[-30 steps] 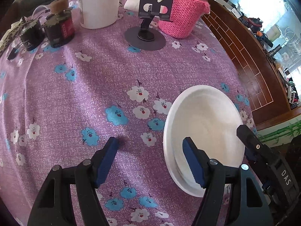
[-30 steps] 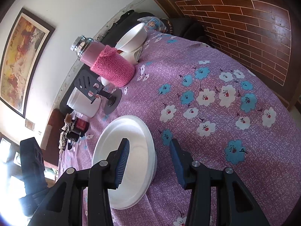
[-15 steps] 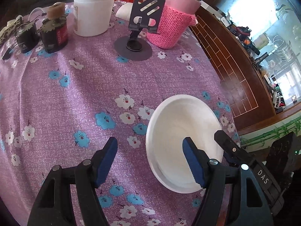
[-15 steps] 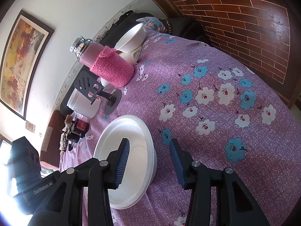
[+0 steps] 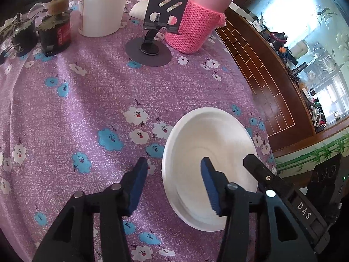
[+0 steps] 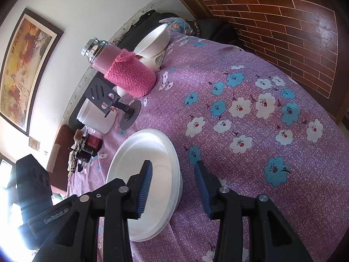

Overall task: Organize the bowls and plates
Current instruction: 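Close both grippers on the rim of the small white bowl, then lift the small white bowl and carry it over the stack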

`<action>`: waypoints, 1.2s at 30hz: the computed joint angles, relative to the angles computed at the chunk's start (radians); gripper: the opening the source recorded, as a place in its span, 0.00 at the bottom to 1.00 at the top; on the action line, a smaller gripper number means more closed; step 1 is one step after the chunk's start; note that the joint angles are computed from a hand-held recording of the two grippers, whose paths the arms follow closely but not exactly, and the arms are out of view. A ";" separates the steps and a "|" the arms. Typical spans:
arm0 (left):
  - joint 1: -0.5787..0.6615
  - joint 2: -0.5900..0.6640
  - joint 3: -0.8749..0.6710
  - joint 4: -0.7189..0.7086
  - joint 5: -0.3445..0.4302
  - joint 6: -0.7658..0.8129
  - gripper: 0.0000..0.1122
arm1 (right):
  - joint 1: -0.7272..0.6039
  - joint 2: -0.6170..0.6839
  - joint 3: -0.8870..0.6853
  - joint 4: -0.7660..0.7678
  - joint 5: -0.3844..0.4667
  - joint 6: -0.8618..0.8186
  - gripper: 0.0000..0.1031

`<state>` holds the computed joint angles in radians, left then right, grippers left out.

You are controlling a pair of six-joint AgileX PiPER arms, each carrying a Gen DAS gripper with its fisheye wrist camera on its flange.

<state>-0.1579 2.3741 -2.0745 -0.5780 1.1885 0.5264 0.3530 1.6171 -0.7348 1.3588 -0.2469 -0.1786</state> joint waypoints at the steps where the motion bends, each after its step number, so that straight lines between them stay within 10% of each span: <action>1: 0.001 0.002 0.000 -0.001 0.004 0.003 0.39 | -0.001 0.001 -0.001 -0.011 0.003 0.009 0.37; 12: -0.008 -0.007 0.017 0.023 -0.036 0.003 0.14 | -0.006 0.042 -0.037 0.113 0.037 -0.137 0.10; 36: -0.001 -0.217 0.330 0.014 -0.278 0.155 0.08 | 0.076 0.013 -0.040 0.225 -0.059 -0.255 0.08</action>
